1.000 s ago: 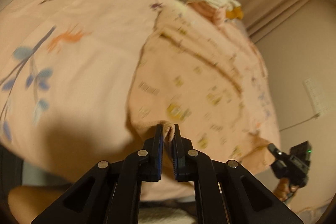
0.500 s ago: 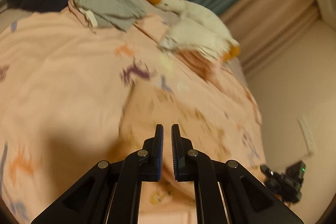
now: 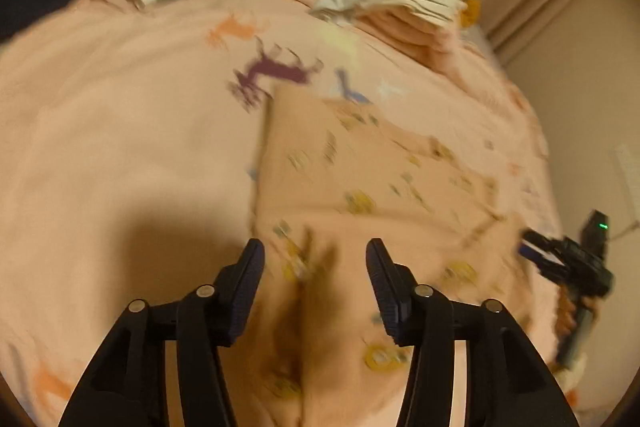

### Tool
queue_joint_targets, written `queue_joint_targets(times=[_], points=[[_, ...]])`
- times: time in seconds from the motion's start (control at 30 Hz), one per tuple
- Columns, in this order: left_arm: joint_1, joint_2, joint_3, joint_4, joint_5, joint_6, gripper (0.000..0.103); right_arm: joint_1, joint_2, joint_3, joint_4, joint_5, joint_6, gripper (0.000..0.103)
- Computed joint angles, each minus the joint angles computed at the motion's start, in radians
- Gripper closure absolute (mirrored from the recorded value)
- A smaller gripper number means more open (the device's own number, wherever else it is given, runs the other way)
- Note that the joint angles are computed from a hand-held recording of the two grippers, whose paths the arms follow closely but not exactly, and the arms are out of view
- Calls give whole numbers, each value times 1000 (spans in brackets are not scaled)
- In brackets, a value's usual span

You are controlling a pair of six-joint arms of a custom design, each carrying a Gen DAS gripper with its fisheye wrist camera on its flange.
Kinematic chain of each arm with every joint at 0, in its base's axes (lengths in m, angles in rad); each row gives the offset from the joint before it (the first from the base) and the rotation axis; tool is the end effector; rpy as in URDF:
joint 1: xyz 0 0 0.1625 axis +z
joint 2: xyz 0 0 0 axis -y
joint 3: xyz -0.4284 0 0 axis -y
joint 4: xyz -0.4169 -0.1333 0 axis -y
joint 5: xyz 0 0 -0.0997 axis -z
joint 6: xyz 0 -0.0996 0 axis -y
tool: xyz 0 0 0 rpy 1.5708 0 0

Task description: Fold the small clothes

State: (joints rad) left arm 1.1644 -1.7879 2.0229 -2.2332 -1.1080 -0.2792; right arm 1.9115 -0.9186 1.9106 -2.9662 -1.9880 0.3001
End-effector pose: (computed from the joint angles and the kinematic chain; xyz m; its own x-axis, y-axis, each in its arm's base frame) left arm -0.0110 -0.4752 0.4440 -0.9596 -0.0538 -0.2763 0.0991 0.8542 -0.5104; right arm 0.2933 -0.5491 0.1094 -0.9648 0.1076 0.2400 -0.0232 0.8741 -0.4852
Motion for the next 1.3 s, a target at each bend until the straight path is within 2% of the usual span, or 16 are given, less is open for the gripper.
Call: queue_joint_targets(times=[0.07, 0.1, 0.17, 0.3, 0.37, 0.43, 0.5, 0.6, 0.67, 0.87, 0.97, 1.07, 1.1, 1.2, 1.27, 1.3], points=[[18, -8, 17, -28, -77, 18, 52, 12, -15, 8, 15, -50, 21, 47], [12, -1, 14, 13, -59, 14, 52, 24, -30, 9, 42, -81, 54, 47], [15, 23, -3, 71, -53, 6, 52, 44, -52, 39, -18, -104, 86, 47], [33, 41, 28, -18, -93, -25, 52, 53, -94, 92, -72, -8, 92, 45], [5, 57, 30, -1, -30, -24, 71, 63, -99, 104, -71, -8, 87, 45], [-40, 55, 48, 4, 47, -19, 93, 75, -109, 117, -62, -53, 106, 45], [-68, 52, 60, 2, 72, 16, 100, 78, -111, 126, -77, -79, 125, 45], [-122, 59, 78, -103, 171, 32, 100, 68, -138, 155, -112, -72, 133, 45], [-124, 92, 53, -166, 196, 62, 100, 56, -152, 178, -160, -57, 141, 45], [-90, 216, -98, -259, 256, 88, 100, 39, -143, 156, -150, -2, 132, 45], [-63, 290, -167, -259, 322, 62, 100, 45, -121, 124, -130, -30, 122, 45], [-35, 370, -202, -262, 466, 23, 100, 42, -102, 97, -93, -9, 81, 45], [-28, 375, -206, -236, 481, -11, 100, 40, -94, 89, -87, 1, 73, 45], [16, 373, -254, -101, 390, -92, 99, 38, -67, 60, -61, 14, 55, 45], [9, 345, -261, -44, 366, -104, 91, 39, -52, 44, -30, 13, 57, 44], [1, 323, -255, -20, 352, -101, 71, 40, -47, 37, -6, 14, 54, 43]])
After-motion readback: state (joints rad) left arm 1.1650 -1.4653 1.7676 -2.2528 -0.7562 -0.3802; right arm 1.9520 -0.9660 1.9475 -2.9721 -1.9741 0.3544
